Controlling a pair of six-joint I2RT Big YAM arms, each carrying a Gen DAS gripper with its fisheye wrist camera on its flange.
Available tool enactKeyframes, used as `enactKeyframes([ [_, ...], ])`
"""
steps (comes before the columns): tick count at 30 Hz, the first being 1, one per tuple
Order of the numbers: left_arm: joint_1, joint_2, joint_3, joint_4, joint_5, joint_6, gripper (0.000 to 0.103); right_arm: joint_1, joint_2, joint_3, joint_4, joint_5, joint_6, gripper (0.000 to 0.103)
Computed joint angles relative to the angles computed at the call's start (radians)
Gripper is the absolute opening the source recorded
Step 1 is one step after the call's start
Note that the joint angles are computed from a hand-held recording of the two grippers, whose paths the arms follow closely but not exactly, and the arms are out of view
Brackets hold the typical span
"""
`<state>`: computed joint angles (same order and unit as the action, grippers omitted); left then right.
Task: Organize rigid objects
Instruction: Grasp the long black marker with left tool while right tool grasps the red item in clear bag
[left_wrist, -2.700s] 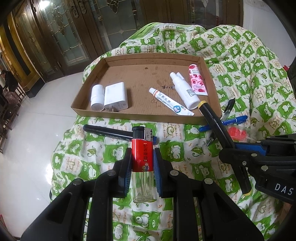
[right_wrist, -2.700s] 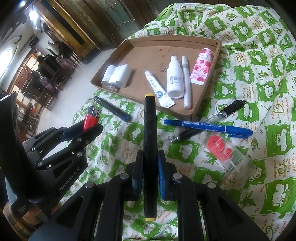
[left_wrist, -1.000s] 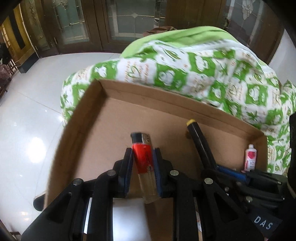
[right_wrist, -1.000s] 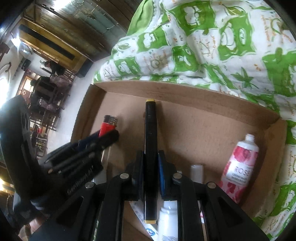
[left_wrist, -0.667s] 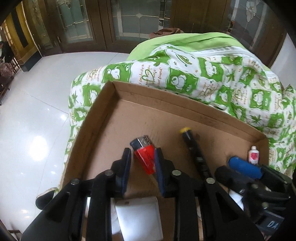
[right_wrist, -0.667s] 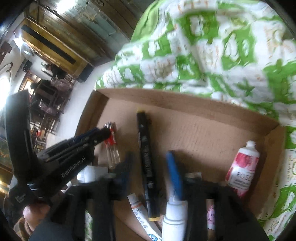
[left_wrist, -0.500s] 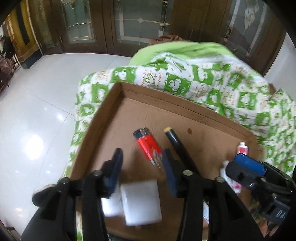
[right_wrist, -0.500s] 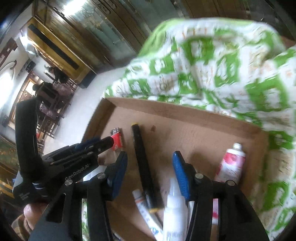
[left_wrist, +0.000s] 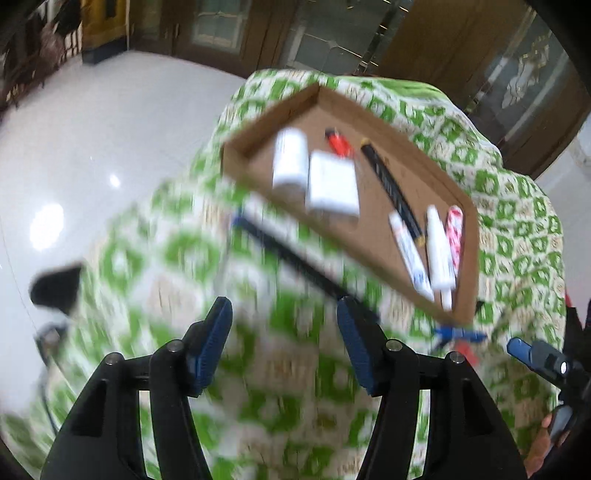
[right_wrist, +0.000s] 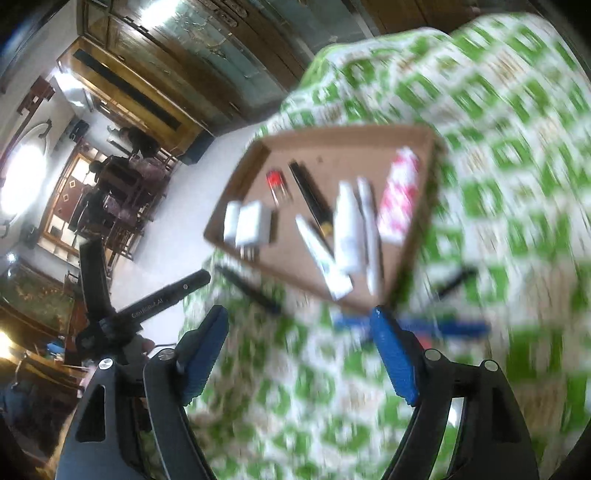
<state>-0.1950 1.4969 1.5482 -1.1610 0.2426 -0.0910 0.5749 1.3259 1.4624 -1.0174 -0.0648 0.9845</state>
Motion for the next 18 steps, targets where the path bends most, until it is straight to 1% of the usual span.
enactKeyframes([
  [1,0.002,-0.032,-0.055,0.020,0.004,0.004,0.058,0.004,-0.008,-0.010,-0.017,-0.001,0.012,0.075],
  [2,-0.005,-0.056,-0.101,0.033,-0.011,0.017,0.058,0.006,-0.013,-0.019,-0.028,-0.002,0.023,0.075],
  [3,-0.017,-0.063,-0.122,0.021,-0.039,0.030,0.058,0.008,-0.018,-0.028,-0.038,0.000,0.031,0.075],
  [4,-0.025,-0.061,-0.121,0.001,-0.052,0.041,0.058,0.008,-0.016,-0.030,-0.052,0.009,0.028,0.075],
  [5,-0.033,-0.064,-0.117,0.004,-0.047,0.056,0.058,0.013,-0.014,-0.028,-0.070,0.028,0.020,0.075],
  [6,-0.036,-0.070,-0.114,0.016,-0.026,0.067,0.058,0.013,-0.007,-0.024,-0.083,0.050,0.005,0.075],
  [8,-0.038,-0.081,-0.121,0.031,0.001,0.078,0.058,-0.001,-0.001,-0.027,-0.083,0.066,0.000,0.074],
  [10,-0.043,-0.077,-0.122,0.021,-0.007,0.083,0.058,-0.011,0.009,-0.020,-0.100,0.081,-0.007,0.074],
  [12,-0.045,-0.067,-0.118,0.011,-0.012,0.081,0.058,-0.015,0.043,0.016,-0.156,0.124,-0.051,0.074],
  [14,-0.046,-0.070,-0.122,0.020,-0.015,0.071,0.058,-0.018,0.078,0.051,-0.212,0.143,-0.093,0.074],
  [16,-0.041,-0.070,-0.119,0.021,-0.011,0.068,0.058,-0.022,0.115,0.076,-0.285,0.142,-0.101,0.074],
  [18,-0.038,-0.075,-0.126,0.027,-0.008,0.066,0.058,-0.030,0.139,0.076,-0.343,0.106,-0.089,0.074],
])
